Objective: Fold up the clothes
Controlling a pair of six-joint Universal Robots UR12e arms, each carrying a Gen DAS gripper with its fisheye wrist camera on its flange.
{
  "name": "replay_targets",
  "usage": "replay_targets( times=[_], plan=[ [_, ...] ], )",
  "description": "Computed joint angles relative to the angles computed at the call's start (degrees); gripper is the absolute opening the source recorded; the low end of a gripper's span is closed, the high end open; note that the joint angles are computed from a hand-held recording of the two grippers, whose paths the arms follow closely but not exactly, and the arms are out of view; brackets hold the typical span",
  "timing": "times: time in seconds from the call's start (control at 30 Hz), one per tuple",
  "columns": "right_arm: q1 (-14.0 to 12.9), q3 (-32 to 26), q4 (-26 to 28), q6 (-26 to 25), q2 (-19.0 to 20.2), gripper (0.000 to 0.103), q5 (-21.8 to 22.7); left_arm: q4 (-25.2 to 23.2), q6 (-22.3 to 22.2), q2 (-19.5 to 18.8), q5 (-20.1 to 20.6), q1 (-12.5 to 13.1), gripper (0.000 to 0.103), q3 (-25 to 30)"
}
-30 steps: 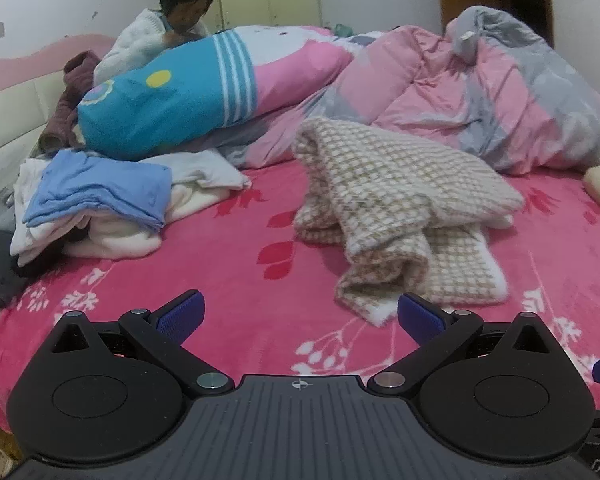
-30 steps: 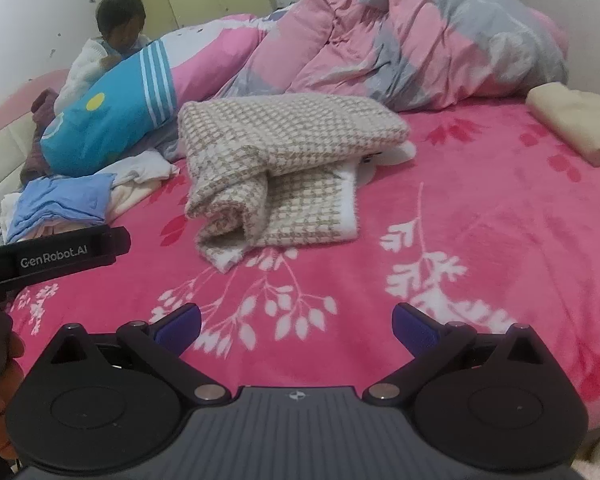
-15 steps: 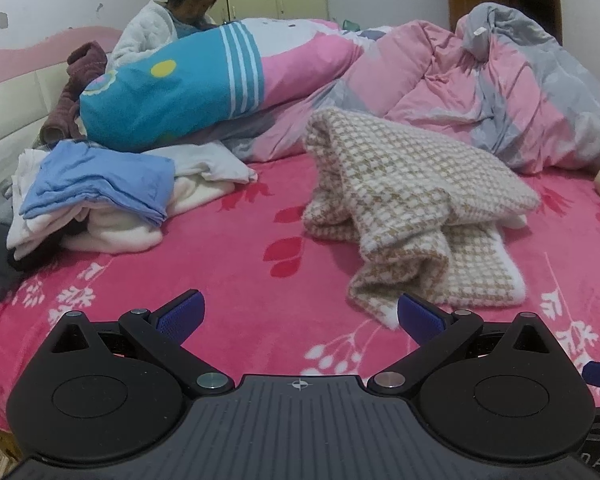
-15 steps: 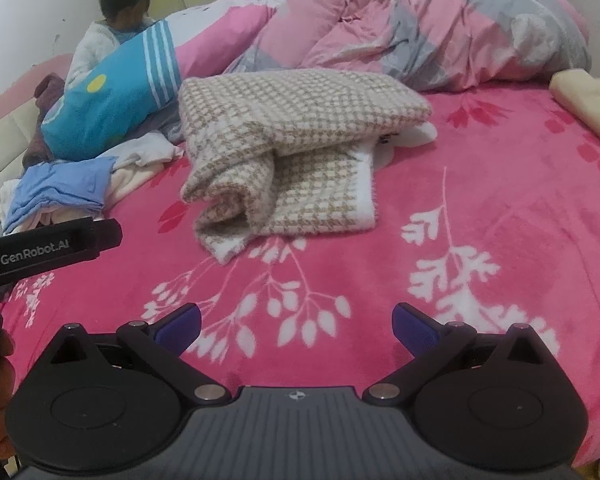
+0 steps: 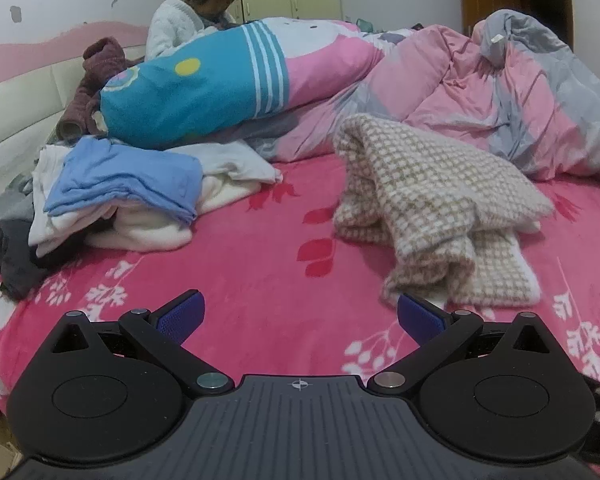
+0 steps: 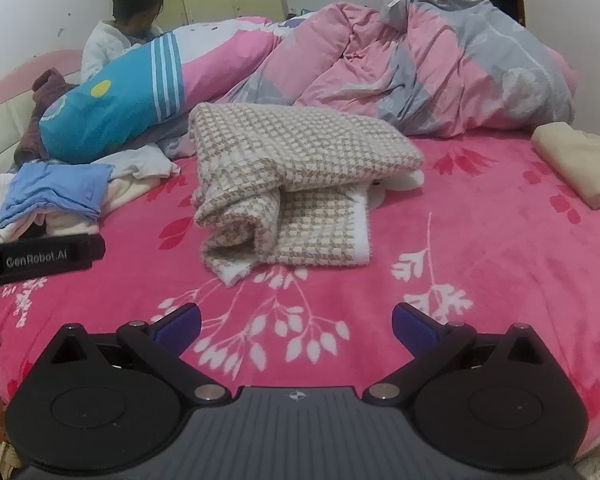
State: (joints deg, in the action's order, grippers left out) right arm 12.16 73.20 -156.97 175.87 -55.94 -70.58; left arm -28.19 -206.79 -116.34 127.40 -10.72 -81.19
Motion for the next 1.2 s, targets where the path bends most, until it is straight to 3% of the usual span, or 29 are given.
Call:
replay_targets(
  times=[0.33, 0.57, 0.73, 0.87, 1.0, 1.1, 1.2],
  plan=[
    [0.4, 3.1, -1.7, -0.1, -2.1, 0.103, -0.7, 1.1, 0.4, 2.2, 2.7, -0.4, 0.103, -3.1],
    [0.4, 4.3, -2.7, -1.3, -3.0, 0.103, -0.8, 2.9, 0.4, 2.7, 2.2, -0.2, 0.103, -4.3],
    [0.1, 3.8, -5.0, -1.2, -2.1, 0.103, -0.5, 8.6, 0.4, 2.2, -1.0, 1.1, 0.103, -5.3],
    [-0.4, 2.3, -9.4, 0.3, -0.1, 0.103, -0.8, 19.0, 0.4, 1.0, -7.8, 3.0, 0.103, -6.8],
    [-0.6, -1.0, -11.4, -0.1, 2.9, 0.103, -2.8, 20.6, -0.3, -1.1, -13.4, 4.6, 0.103, -4.8],
    [-1.3, -4.8, -9.9, 1.4, 5.5, 0.103, -1.6, 22.1, 4.5, -3.6, -14.6, 4.9, 0.103, -2.1],
    [-2.8, -10.3, -5.0, 7.0, 8.8, 0.103, 3.8, 23.8, 10.8, -5.9, -15.4, 4.9, 0.103, 0.3]
  ],
)
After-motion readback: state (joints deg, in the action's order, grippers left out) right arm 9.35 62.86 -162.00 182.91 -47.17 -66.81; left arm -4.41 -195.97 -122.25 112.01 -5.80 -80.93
